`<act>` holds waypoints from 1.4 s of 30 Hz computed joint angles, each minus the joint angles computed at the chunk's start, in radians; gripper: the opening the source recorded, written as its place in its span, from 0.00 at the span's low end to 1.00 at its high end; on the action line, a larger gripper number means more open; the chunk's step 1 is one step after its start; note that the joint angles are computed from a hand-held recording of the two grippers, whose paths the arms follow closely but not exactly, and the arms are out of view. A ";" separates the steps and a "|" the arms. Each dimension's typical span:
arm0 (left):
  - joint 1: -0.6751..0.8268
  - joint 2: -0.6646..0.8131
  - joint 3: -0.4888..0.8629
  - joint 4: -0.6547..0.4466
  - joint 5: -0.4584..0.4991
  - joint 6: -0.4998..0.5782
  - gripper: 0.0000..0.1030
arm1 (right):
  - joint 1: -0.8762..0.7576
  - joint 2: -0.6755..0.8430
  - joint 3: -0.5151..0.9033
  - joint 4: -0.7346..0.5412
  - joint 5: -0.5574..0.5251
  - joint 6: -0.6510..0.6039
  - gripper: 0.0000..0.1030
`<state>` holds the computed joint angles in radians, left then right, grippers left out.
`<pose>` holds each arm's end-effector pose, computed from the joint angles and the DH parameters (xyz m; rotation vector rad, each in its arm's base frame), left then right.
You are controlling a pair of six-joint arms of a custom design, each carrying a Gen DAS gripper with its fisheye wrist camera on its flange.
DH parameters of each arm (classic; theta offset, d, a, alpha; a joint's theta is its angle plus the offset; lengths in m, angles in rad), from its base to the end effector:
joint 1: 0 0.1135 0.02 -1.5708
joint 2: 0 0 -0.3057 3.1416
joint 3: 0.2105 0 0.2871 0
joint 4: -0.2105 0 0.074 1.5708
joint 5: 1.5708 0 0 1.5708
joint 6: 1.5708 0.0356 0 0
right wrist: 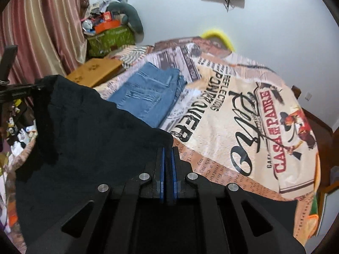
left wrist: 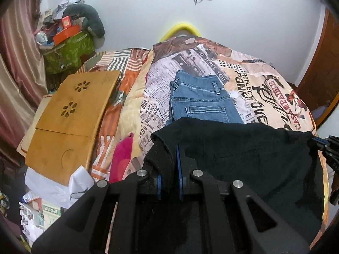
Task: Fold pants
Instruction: 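Lift the black trousers with both grippers and shake them out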
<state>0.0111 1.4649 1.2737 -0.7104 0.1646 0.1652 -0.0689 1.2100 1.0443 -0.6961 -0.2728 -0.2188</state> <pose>0.3425 -0.0020 0.3374 0.2596 2.4460 -0.1268 0.2694 -0.0090 0.3302 -0.3009 2.3809 0.1984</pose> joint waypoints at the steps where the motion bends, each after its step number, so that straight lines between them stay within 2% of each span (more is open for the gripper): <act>1: 0.004 -0.019 -0.011 -0.004 0.001 0.007 0.10 | 0.004 -0.029 -0.007 -0.018 -0.003 -0.003 0.05; 13: 0.144 -0.318 -0.191 -0.109 0.097 0.134 0.10 | 0.092 -0.328 -0.112 -0.186 -0.001 0.083 0.05; 22: 0.309 -0.491 -0.302 -0.198 0.170 0.258 0.10 | 0.324 -0.514 -0.182 -0.299 0.129 0.244 0.05; 32: 0.559 -0.590 -0.458 -0.305 0.268 0.433 0.10 | 0.655 -0.629 -0.308 -0.362 0.308 0.519 0.05; 36: 0.623 -0.595 -0.527 -0.318 0.252 0.482 0.10 | 0.739 -0.656 -0.333 -0.378 0.347 0.616 0.05; 42: 0.694 -0.578 -0.580 -0.333 0.204 0.556 0.10 | 0.795 -0.685 -0.334 -0.407 0.382 0.684 0.10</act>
